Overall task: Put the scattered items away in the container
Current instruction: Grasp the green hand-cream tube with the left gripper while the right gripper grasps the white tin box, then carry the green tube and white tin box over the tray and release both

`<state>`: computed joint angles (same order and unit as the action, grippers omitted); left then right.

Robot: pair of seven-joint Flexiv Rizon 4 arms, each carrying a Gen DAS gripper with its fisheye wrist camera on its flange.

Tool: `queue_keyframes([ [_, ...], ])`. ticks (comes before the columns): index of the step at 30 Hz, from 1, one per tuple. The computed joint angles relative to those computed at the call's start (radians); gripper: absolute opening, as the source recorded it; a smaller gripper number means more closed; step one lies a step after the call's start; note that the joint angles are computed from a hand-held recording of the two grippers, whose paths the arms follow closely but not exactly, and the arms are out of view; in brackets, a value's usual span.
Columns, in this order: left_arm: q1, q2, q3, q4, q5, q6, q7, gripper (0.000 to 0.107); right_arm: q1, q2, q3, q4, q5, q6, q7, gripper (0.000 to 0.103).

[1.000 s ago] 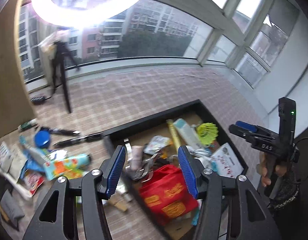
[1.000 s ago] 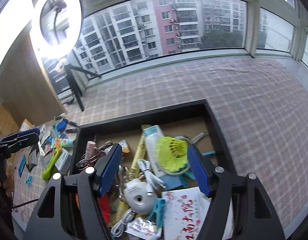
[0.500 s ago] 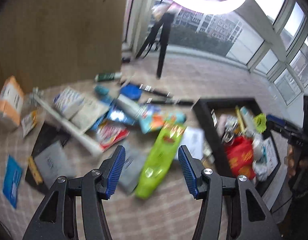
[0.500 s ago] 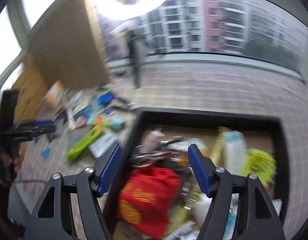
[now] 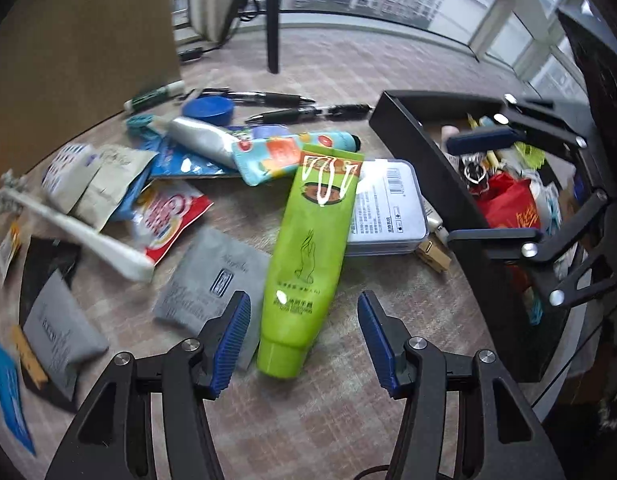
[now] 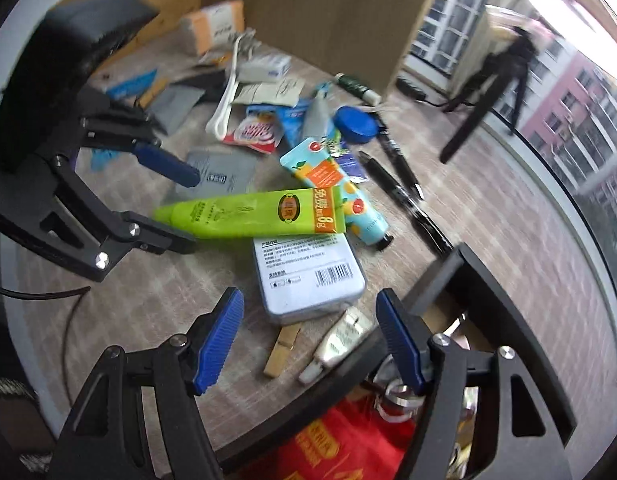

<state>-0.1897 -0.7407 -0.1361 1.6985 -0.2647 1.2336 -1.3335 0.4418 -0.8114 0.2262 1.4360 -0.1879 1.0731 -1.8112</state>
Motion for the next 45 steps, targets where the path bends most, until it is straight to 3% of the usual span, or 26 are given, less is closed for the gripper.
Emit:
queue_keyframes([
  [7,-0.016,-0.051,0.018,-0.075,0.031,-0.085,0.032,0.054,0.013,-0.072,0.003,-0.114,-0.004,-0.107,-0.063,0.068],
  [12,-0.006,-0.050,0.004,-0.051,0.025,-0.047,0.047,0.053,0.012,-0.095,0.013,-0.159,0.025,-0.135,-0.092,0.071],
  [17,-0.022,-0.026,0.036,-0.006,0.046,0.009,0.015,0.053,0.023,-0.099,0.003,-0.164,0.025,-0.137,-0.109,0.071],
  [22,-0.029,-0.029,0.047,-0.004,0.075,0.025,0.028,0.035,0.043,-0.124,-0.018,-0.197,0.017,-0.182,-0.104,0.072],
  [26,0.028,-0.023,-0.020,0.028,0.022,0.047,0.047,0.035,0.051,-0.131,-0.025,-0.190,0.006,-0.166,-0.097,0.072],
  [32,0.099,0.008,-0.099,0.097,-0.048,0.093,0.104,0.034,0.037,-0.155,-0.007,-0.247,0.042,-0.236,-0.082,0.071],
  [36,0.189,0.027,-0.204,0.162,-0.133,0.148,0.150,0.033,0.024,-0.151,0.006,-0.254,0.076,-0.230,-0.075,0.070],
  [45,0.208,0.046,-0.229,0.195,-0.177,0.190,0.180,0.032,-0.011,-0.100,0.030,-0.200,0.151,-0.160,-0.056,0.069],
])
